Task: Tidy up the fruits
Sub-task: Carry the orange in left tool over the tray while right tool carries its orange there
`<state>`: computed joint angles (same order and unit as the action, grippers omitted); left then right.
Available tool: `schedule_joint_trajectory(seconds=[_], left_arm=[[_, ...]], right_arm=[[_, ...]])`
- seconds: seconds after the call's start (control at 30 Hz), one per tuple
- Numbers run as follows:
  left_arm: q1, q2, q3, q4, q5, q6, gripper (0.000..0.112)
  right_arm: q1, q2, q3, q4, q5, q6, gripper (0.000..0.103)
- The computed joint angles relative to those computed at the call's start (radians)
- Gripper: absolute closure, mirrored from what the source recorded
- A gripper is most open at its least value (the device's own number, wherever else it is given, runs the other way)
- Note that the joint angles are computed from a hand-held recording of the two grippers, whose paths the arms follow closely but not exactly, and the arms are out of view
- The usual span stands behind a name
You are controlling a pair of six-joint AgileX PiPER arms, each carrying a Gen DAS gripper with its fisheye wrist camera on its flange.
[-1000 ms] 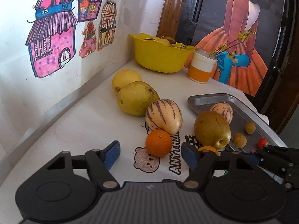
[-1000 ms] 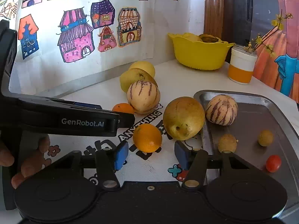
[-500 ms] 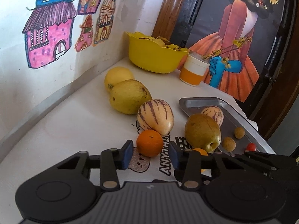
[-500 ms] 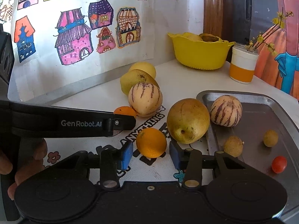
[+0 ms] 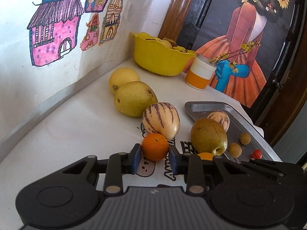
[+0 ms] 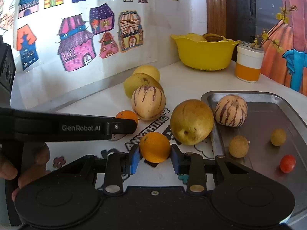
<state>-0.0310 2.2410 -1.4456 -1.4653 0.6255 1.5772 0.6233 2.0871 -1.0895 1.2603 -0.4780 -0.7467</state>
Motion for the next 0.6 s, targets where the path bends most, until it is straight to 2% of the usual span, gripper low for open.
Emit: schedule_joint_trajectory(seconds=[0.17,0.37,0.6], left_arm=[[-0.026,-0.058,0.085,-0.054,-0.075,0.127,0.079],[-0.022,-0.088,0.117,-0.002,-0.051,0.027,0.08],[-0.051,-0.171,0.252,-0.089,-0.057,0.125,0.08]], right_arm=[[0.02,-0.069,0.111,-0.079,-0.041,0.139,0.066],[0.04,-0.172,0.271,-0.129,-0.105,0.277,0.066],[0.038,-0.285,0.451,-0.19,-0.176,0.444,0.066]])
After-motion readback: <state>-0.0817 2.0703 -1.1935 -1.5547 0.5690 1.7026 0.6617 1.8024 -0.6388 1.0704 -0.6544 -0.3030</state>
